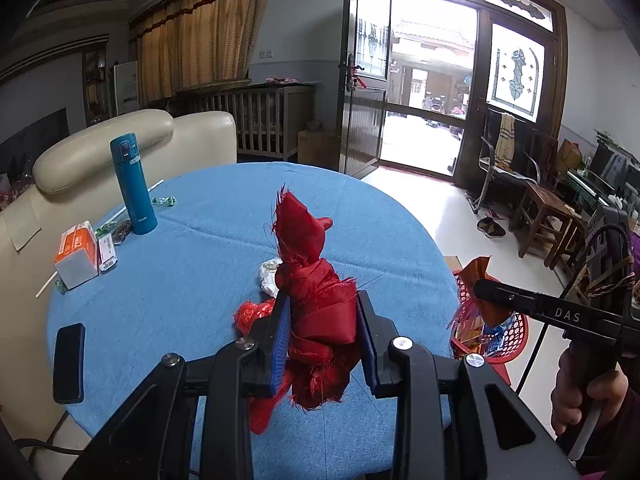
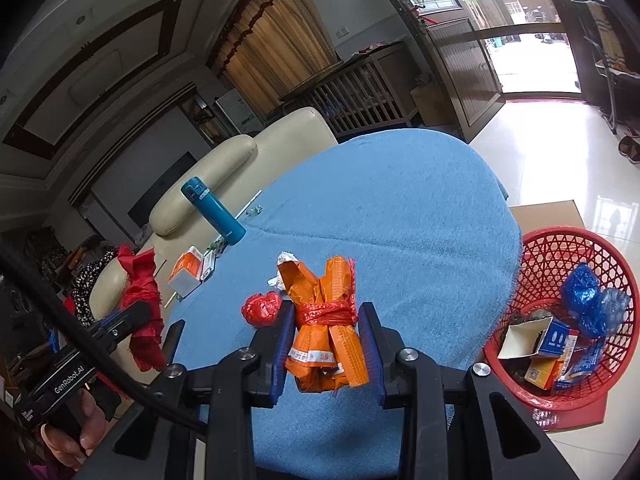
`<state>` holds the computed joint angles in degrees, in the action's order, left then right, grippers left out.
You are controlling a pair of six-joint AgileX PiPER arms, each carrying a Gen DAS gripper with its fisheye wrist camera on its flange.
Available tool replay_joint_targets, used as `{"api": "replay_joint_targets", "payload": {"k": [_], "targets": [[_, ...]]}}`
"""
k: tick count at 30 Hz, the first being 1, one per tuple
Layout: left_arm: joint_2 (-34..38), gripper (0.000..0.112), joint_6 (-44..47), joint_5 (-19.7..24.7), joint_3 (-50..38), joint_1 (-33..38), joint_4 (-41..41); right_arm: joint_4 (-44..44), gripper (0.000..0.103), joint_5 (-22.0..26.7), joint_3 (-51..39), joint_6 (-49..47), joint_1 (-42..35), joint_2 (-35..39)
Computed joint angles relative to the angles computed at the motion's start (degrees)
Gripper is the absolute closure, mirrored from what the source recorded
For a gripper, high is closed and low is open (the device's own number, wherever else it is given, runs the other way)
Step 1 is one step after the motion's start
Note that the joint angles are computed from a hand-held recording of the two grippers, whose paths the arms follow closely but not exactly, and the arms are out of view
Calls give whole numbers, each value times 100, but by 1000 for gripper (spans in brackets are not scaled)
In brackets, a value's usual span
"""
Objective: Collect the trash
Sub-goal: 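Lift the red wrapper with the left gripper while the right lifts the orange wrapper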
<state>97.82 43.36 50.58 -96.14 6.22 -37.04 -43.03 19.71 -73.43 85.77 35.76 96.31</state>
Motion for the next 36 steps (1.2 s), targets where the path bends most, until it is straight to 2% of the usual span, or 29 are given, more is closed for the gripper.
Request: {"api": "replay_joint_targets", "payload": {"k": [6, 11, 20, 26, 36], "targets": [[-61, 80, 0, -31, 52, -38, 97, -413, 68, 204, 9, 346, -20, -264], [-84, 80, -403, -186, 6, -258, 644, -992, 68, 280, 116, 814, 54, -536], [-58, 80, -1029, -520, -18, -479, 1581, -229, 68, 7, -86, 193, 44, -151], [-103, 79, -1192, -721, 64, -579, 1894, -259, 68, -59, -114, 154, 125, -87], [-204, 79, -1478, -921, 181, -863, 2379, -647, 68, -393, 201, 703, 79, -151]]}}
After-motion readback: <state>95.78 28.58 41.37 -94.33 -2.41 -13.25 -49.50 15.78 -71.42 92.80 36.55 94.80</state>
